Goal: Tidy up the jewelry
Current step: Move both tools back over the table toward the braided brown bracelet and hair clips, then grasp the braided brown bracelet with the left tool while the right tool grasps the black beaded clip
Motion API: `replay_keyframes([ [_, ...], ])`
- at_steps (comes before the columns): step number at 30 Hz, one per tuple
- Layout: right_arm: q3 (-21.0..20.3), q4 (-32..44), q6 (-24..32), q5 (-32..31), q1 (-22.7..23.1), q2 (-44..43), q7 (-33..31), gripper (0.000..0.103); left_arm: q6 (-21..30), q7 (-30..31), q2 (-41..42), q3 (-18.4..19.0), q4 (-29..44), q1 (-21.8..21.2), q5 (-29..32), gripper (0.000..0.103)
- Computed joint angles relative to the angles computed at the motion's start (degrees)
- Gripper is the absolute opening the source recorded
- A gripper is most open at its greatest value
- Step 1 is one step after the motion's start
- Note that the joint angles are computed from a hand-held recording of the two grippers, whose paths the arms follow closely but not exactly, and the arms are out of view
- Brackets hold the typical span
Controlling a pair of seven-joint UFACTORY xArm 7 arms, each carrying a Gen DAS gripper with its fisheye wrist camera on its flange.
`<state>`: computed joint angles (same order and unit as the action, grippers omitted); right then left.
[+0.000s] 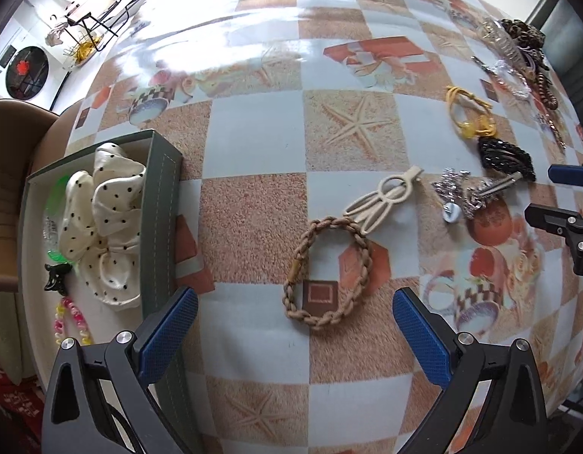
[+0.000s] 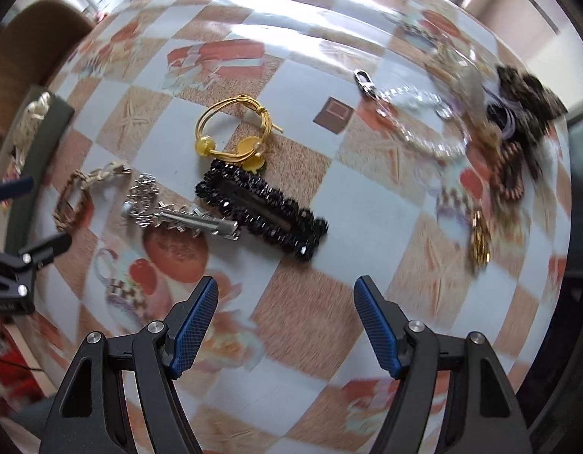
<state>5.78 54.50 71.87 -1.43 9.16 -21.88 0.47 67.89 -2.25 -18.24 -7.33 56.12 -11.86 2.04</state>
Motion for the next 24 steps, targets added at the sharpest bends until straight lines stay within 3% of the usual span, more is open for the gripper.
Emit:
replay_keyframes([
  [13,-0.01,3.78,-5.85,-0.74,0.97,6.84,-9.45,0.075,-1.13,0.84,3.07,1.06,0.99,0.36,-2.73,0.103],
  [17,1.23,6.18,-6.07,-0.57,2.24,9.42,-9.21,0.062,-1.27,1.51,3.15,1.25,0.63,0.46,-3.11,0.103],
  [19,1.77,7.08,-6.13,-0.61,3.02,10.49,-8.64,0.053,-1.58,1.21,3.58,0.85,1.0,0.18,-3.33,0.097],
  [22,1.81,7.66,-5.74,-0.22,3.56,10.84,-7.55,0.041,-1.74,1.45,3.52,0.26,1.75,-0.67,-3.67,0.08],
  [24,1.72,7.82,-5.54,0.27,3.7,10.9,-6.56,0.037,-1.64,1.88,3.47,0.19,2.26,-1.0,-3.82,0.059],
])
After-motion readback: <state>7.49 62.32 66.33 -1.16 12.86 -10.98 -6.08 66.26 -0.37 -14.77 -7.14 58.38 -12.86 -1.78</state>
